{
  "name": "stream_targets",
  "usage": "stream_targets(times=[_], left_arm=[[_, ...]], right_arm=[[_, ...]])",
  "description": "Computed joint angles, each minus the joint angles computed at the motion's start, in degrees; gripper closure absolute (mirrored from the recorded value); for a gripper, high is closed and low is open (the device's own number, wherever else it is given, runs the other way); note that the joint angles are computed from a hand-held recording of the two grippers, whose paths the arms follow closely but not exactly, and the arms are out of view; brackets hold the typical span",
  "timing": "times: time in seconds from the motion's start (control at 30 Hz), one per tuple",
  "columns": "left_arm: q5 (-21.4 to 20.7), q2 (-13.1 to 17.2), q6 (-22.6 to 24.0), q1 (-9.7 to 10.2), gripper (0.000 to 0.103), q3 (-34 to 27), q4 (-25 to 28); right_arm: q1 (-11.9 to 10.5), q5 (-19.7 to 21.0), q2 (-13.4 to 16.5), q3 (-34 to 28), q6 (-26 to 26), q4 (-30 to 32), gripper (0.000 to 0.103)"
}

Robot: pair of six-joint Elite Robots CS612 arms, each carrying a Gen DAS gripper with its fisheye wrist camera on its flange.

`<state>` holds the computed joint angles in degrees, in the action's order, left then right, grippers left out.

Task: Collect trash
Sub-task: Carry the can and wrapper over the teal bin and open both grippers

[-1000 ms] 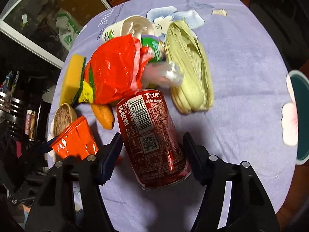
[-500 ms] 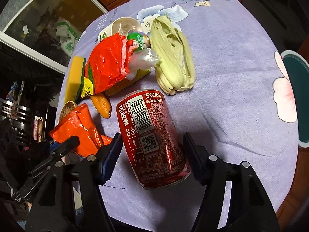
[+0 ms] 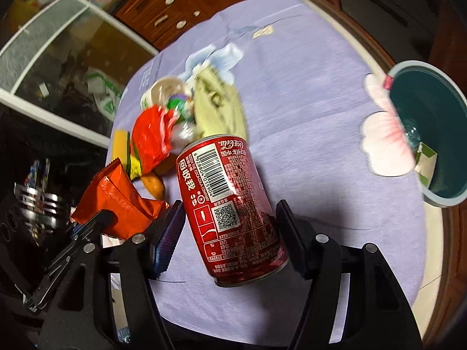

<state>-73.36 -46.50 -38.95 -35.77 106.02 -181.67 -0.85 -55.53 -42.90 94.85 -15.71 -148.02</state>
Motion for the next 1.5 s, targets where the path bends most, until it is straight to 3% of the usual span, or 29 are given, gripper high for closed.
stream_targets(times=[0.4,0.77,1.03,1.33,1.37,1.47,1.5], left_arm=[[-3.0,3.0,10.4,-0.82,0.097,-11.1,4.2],[-10.1,11.4,18.7,-1.79,0.097,-28.9,16.1],[-14.3,18.3,20.6,-1.83,0.097,-41.6,25.3],[-16.1,24.7,20.1,-1.55,0.095,-52.7,34.8],[-16.2,25.1,20.0,-1.51,0.091,-53.5,35.6],[-15.1,25.5,19.1,-1.49,0.064,-54.0,36.3],[-14.7,25.6,19.0,-1.52,0.059,-54.0,36.3]], right_arm=[[-6.2,3.5,-0.5,1.0,9.1,-9.3,0.042],[-12.6,2.3,2.2,-1.4,19.1,-16.2,0.042],[-14.7,0.2,4.7,-4.3,21.2,-13.0,0.042],[-15.1,-1.2,6.4,-6.7,21.2,-9.9,0.042],[-15.2,-1.2,6.7,-7.0,21.1,-9.4,0.042],[-15.1,-1.3,7.1,-7.8,20.9,-8.3,0.042],[-15.0,-1.2,7.1,-7.9,20.9,-8.1,0.042]])
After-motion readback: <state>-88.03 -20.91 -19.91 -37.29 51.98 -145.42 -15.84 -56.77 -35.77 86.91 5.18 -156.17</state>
